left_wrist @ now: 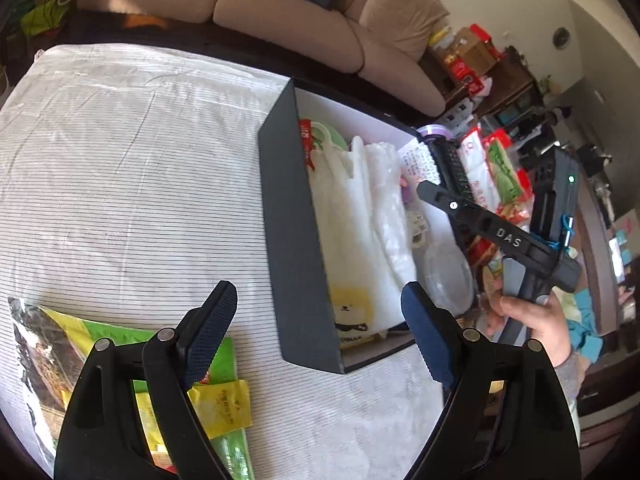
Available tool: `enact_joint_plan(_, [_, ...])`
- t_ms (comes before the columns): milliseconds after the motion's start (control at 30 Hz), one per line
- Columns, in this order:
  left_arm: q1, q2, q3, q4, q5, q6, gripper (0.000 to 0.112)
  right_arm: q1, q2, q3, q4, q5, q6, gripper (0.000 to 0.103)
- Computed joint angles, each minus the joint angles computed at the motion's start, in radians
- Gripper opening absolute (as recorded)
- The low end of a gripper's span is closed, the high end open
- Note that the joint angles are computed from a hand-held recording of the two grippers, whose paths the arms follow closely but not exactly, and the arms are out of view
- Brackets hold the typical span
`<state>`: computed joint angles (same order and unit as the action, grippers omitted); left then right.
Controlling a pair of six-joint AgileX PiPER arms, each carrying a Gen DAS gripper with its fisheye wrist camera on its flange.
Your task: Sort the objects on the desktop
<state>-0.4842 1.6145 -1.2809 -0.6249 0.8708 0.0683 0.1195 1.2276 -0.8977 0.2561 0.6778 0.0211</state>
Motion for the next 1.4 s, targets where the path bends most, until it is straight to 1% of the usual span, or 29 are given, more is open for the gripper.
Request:
enact_joint_plan(33, [-0.001,-0.007,0.007,-0.017,-0.001,0.006,0.083,-0.027,-0.045,0.030,0.052,-0.012,-0.045,0.058])
enact_joint_plan(100, [-0.010,-0.021,0.015,-0.022,-0.004,0.005,0.083,-0.080,-0.083,0.052,0.245,0.022,-0.220,0.059])
enact_joint_plan(133, [-0.019,-0.030,0.019,-0.009,-0.008,-0.004,0.083,-0.093,-0.077,0.067,0.345,0.038,-0.318,0.059])
enact_joint_plan(167, [-0.026,-0.040,0.022,0.005,-0.009,-0.015,0.083,-0.091,-0.074,0.077,0.405,0.056,-0.378,0.059])
enact_joint_plan(200, [-0.027,-0.049,0.027,0.012,-0.007,-0.019,0.083,-0.054,-0.032,0.071,0.426,0.040,-0.398,0.057])
enact_joint_plan(233, [-0.024,-0.061,0.037,0.016,-0.002,-0.015,0.083,-0.023,0.014,0.066,0.406,0.040,-0.377,0.057])
enact_joint_plan(267, [-0.018,-0.080,0.055,0.030,-0.002,-0.021,0.083,0.009,0.060,0.053,0.347,0.056,-0.317,0.057])
enact_joint_plan(333, [-0.003,-0.124,0.093,0.066,-0.001,-0.032,0.083,0.022,0.160,0.024,0.163,0.102,-0.126,0.056])
enact_joint_plan(367, [0.016,-0.147,0.117,0.072,0.002,-0.020,0.083,0.023,0.182,0.028,0.107,0.106,-0.075,0.045])
enact_joint_plan(400, [0.046,-0.177,0.152,0.076,0.007,0.001,0.083,0.034,0.170,0.032,0.091,0.100,-0.064,0.047])
enact_joint_plan(433, [0.073,-0.199,0.178,0.078,0.014,0.017,0.083,0.030,0.148,0.041,0.115,0.098,-0.080,0.050])
enact_joint_plan(467, [0.111,-0.232,0.215,0.083,0.020,0.040,0.083,0.026,0.112,0.054,0.151,0.092,-0.100,0.055])
enact_joint_plan(533, [0.181,-0.290,0.281,0.101,0.025,0.078,0.083,0.070,0.029,0.054,0.123,0.083,-0.064,0.058])
enact_joint_plan(600, [0.260,-0.358,0.360,0.123,0.022,0.121,0.083,0.188,-0.082,0.055,-0.017,0.055,0.115,0.065])
enact_joint_plan(667, [0.343,-0.412,0.429,0.139,0.027,0.171,0.083,0.339,-0.165,0.072,-0.146,0.003,0.315,0.067])
enact_joint_plan(700, [0.382,-0.430,0.459,0.153,0.026,0.195,0.083,0.414,-0.182,0.080,-0.219,-0.023,0.415,0.069])
enact_joint_plan(767, [0.443,-0.462,0.519,0.190,0.011,0.229,0.083,0.583,-0.206,0.087,-0.380,-0.043,0.615,0.071])
enact_joint_plan(867, [0.608,-0.478,0.621,0.161,-0.010,0.369,0.083,0.792,-0.147,0.102,-0.614,-0.113,0.915,0.072])
enact_joint_plan(900, [0.656,-0.465,0.648,0.143,-0.022,0.405,0.083,0.865,-0.133,0.114,-0.691,-0.115,1.015,0.072])
enact_joint_plan(933, [0.699,-0.447,0.670,0.116,-0.029,0.452,0.083,0.925,-0.078,0.100,-0.775,-0.118,1.115,0.072])
enact_joint_plan(967, [0.739,-0.424,0.698,0.084,-0.038,0.502,0.083,1.005,-0.013,0.073,-0.850,-0.099,1.215,0.072])
enact_joint_plan(1033, [0.774,-0.390,0.741,0.035,-0.059,0.578,0.083,1.110,0.090,0.068,-0.985,-0.107,1.415,0.072])
enact_joint_plan(1067, [0.769,-0.373,0.764,0.014,-0.081,0.605,0.083,1.144,0.133,0.067,-1.028,-0.110,1.479,0.072])
enact_joint_plan(1133, [0.755,-0.345,0.797,-0.024,-0.121,0.649,0.083,1.186,0.234,0.039,-1.070,-0.116,1.536,0.072])
enact_joint_plan(1167, [0.749,-0.322,0.810,-0.053,-0.137,0.675,0.083,1.216,0.295,0.020,-1.094,-0.095,1.559,0.072])
enact_joint_plan(1233, [0.718,-0.310,0.820,-0.069,-0.170,0.679,0.083,1.237,0.400,-0.036,-1.081,-0.053,1.532,0.072])
enact_joint_plan(1267, [0.690,-0.315,0.819,-0.065,-0.189,0.669,0.083,1.239,0.465,-0.078,-1.051,-0.041,1.477,0.072])
enact_joint_plan(1333, [0.684,-0.310,0.816,-0.087,-0.186,0.697,0.083,1.222,0.519,-0.103,-1.021,-0.046,1.419,0.072])
enact_joint_plan(1400, [0.692,-0.302,0.818,-0.129,-0.169,0.752,0.081,1.207,0.561,-0.108,-1.038,-0.059,1.439,0.072])
